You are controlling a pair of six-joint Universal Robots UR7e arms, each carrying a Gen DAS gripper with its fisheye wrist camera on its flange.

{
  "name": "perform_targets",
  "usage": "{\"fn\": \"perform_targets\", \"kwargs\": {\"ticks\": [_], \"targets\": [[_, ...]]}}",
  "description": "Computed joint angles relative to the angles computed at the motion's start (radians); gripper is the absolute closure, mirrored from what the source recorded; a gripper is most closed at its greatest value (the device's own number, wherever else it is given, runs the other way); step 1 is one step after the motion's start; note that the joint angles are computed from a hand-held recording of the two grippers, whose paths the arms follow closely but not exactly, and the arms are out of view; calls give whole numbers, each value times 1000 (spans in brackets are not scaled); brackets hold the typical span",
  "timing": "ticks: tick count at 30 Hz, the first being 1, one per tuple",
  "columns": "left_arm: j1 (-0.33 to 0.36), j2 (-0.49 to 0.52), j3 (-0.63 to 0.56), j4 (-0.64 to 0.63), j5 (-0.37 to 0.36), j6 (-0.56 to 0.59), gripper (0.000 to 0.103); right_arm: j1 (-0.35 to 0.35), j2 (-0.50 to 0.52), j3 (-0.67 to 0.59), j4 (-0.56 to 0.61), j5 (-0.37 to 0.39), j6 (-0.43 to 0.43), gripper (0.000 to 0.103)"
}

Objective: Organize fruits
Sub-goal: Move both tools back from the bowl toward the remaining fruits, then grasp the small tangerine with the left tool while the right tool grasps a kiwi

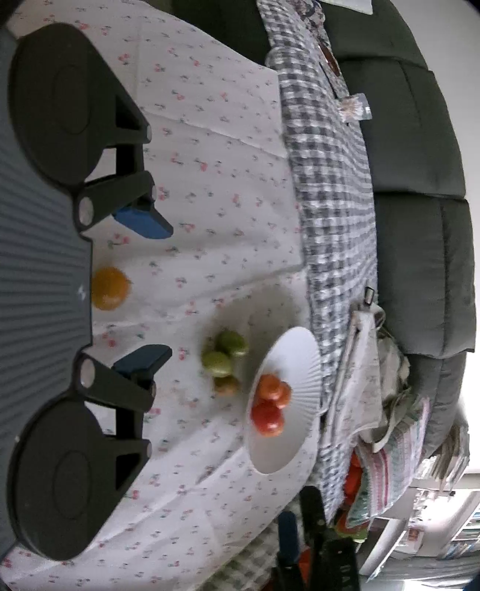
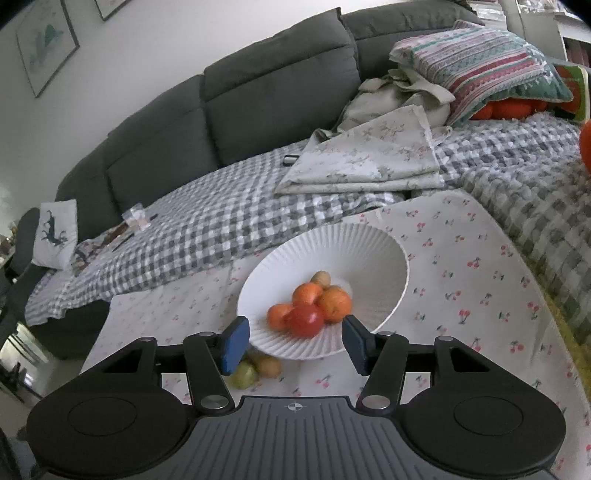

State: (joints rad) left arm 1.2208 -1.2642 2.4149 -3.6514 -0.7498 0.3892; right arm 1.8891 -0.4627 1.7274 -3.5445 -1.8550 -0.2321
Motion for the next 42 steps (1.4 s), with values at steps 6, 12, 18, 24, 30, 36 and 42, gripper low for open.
{"fn": "perform_targets", "kwargs": {"ticks": [6, 12, 18, 24, 30, 36, 42], "targets": [[10, -5, 23, 19, -1, -20, 40, 14, 11, 18, 16, -24, 9, 48], [35, 9, 14, 35, -23, 1, 40, 30, 30, 19, 29, -48, -29, 47], [57, 30, -11, 75, -20, -9, 54, 36, 65, -8, 51, -94, -83, 47], [76, 29, -31, 104, -41, -38, 75, 27, 102, -53, 84, -123, -66, 47], [72, 13, -28, 104, -48, -56, 75, 21, 146, -100, 82, -134, -46, 47], [74, 2, -30, 129, -55, -71, 75, 16, 212, -174, 48, -158, -36, 48], [79, -9, -30, 142, -74, -83, 75, 10, 287, -248, -4, -160, -95, 48]]}}
